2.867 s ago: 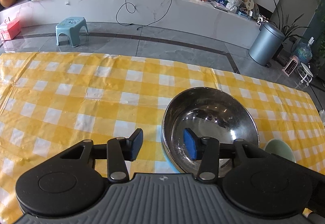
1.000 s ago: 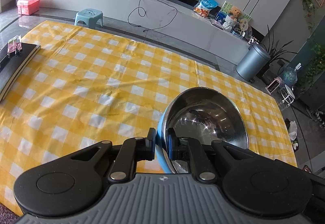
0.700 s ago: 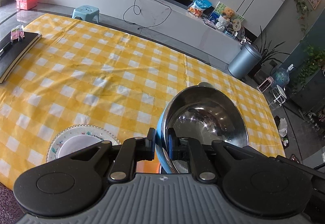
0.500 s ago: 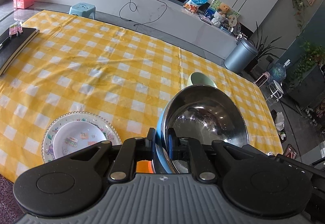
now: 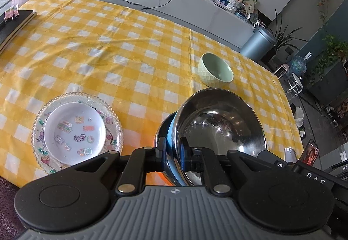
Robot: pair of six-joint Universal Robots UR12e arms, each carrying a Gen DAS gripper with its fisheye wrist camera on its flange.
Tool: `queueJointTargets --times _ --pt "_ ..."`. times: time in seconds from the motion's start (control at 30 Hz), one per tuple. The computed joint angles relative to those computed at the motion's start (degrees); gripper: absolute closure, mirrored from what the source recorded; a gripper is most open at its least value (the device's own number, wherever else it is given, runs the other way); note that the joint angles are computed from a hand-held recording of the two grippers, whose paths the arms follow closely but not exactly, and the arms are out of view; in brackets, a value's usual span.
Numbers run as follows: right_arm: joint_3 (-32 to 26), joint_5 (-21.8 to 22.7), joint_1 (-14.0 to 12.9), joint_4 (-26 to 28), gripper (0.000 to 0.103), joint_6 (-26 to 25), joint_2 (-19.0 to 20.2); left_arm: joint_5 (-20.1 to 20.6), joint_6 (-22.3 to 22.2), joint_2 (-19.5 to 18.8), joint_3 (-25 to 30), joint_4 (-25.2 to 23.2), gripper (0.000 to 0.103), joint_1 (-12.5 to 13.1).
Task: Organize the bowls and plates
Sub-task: 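Carry the blue bowl with the left gripper and lower it into the orange bowl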
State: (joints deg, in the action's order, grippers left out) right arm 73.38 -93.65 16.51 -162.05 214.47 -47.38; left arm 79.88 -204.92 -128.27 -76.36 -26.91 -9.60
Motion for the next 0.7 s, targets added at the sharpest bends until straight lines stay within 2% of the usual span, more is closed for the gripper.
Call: queueJointTargets --times 0.23,0.7 --pt "-0.5 0.2 -0.2 2.1 0.101 0.5 0.4 0.5 1.4 -0.6 1.2 -2.8 0.090 -0.3" --pt "-1.6 0.8 -0.5 4.1 0.102 1.6 1.2 1.6 3.9 -1.7 2.8 -4.3 0.089 -0.7"
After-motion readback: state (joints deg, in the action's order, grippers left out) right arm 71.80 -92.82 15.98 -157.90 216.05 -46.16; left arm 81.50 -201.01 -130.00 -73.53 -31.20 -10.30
